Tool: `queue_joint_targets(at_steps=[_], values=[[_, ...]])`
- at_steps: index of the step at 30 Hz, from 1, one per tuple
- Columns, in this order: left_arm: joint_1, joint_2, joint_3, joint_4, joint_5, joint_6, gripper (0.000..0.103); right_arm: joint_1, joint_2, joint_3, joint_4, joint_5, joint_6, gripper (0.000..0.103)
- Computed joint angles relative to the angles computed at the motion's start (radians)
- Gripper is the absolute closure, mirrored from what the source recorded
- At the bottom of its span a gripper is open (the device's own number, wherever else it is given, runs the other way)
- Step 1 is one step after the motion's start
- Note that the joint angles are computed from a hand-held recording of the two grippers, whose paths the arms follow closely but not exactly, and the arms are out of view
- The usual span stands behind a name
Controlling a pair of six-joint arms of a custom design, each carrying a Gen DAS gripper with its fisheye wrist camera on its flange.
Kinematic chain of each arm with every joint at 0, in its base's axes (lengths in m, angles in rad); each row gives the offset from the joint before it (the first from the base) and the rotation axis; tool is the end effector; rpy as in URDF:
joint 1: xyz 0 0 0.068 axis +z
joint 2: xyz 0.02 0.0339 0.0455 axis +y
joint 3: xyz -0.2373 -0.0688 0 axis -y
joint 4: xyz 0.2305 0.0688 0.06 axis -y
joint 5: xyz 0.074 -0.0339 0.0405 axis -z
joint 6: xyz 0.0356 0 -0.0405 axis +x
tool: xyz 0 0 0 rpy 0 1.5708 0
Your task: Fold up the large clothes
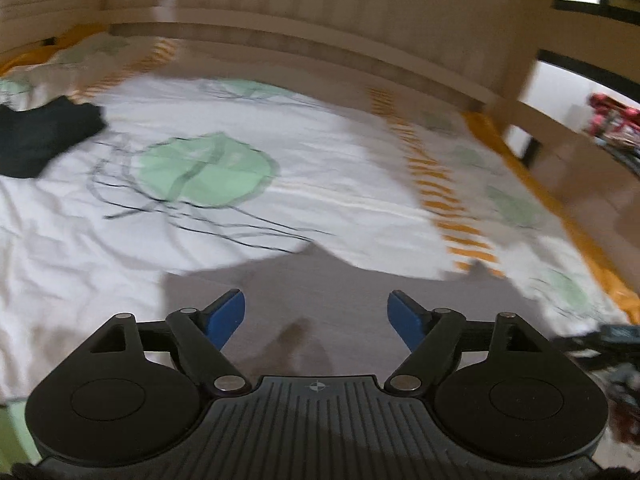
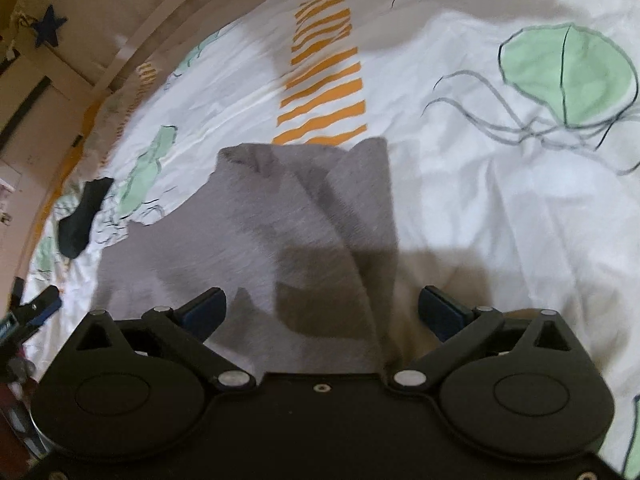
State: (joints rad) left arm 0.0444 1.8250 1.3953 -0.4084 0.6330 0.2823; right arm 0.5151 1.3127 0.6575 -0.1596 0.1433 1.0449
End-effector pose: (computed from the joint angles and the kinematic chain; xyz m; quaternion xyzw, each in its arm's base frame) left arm 0.3835 -0.0040 0.2253 0.2160 0.8678 -0.2314 0.3831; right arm 0.2233 0.1206 0.1706 0.2682 0.8878 0.2116 0.3085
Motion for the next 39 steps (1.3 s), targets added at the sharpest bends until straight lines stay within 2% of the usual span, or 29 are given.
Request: queue_joint_targets(at_steps=[6, 13, 14, 16, 17, 19, 21, 24, 28, 30, 31, 32, 34, 39], values=[[-0.092, -0.1, -0.149, -0.012, 0.044, -0.003, 0.025, -0.026, -0.036, -0.07, 0.103, -0.104, 0.062, 0.0], [-0.187, -0.12, -0.279, 0.131, 0.003, -0.063, 0.027, -0.028, -0.026, -0.104, 0.185, -0.165, 0.105, 0.0], [-0.195, -0.106, -0.283, 0.155, -0.011, -0.075, 0.03, -0.024, -0.019, -0.101, 0.188, -0.164, 0.104, 0.0], [-0.209, -0.087, -0.285, 0.179, -0.052, -0.106, 0.046, -0.018, -0.005, -0.093, 0.189, -0.162, 0.097, 0.0], [-0.213, -0.081, -0.289, 0.192, -0.07, -0.122, 0.051, -0.018, 0.002, -0.089, 0.191, -0.164, 0.093, 0.0], [-0.22, -0.052, -0.278, 0.212, -0.106, -0.148, 0.066, -0.018, 0.012, -0.086, 0.197, -0.167, 0.087, 0.0], [-0.225, -0.008, -0.249, 0.206, -0.141, -0.143, 0.073, -0.021, 0.016, -0.093, 0.215, -0.176, 0.084, 0.0], [-0.228, 0.032, -0.232, 0.227, -0.16, -0.147, 0.08, -0.033, 0.013, -0.12, 0.265, -0.199, 0.084, 0.0], [-0.251, 0.027, -0.232, 0.227, -0.201, -0.114, 0.08, -0.041, 0.016, -0.157, 0.345, -0.225, 0.082, 0.0], [-0.256, 0.021, -0.248, 0.246, -0.214, -0.102, 0.08, -0.031, 0.022, -0.148, 0.336, -0.213, 0.067, 0.011], [-0.258, 0.019, -0.254, 0.254, -0.216, -0.1, 0.08, -0.022, 0.023, -0.139, 0.314, -0.193, 0.064, 0.038], [-0.259, 0.015, -0.261, 0.26, -0.219, -0.099, 0.08, -0.009, 0.028, -0.128, 0.285, -0.17, 0.071, 0.061], [-0.26, 0.015, -0.264, 0.264, -0.222, -0.091, 0.08, -0.004, 0.023, -0.165, 0.346, -0.175, 0.113, 0.061], [-0.234, -0.005, -0.224, 0.167, -0.182, -0.001, 0.08, 0.073, -0.051, -0.143, 0.328, -0.065, 0.134, 0.064]])
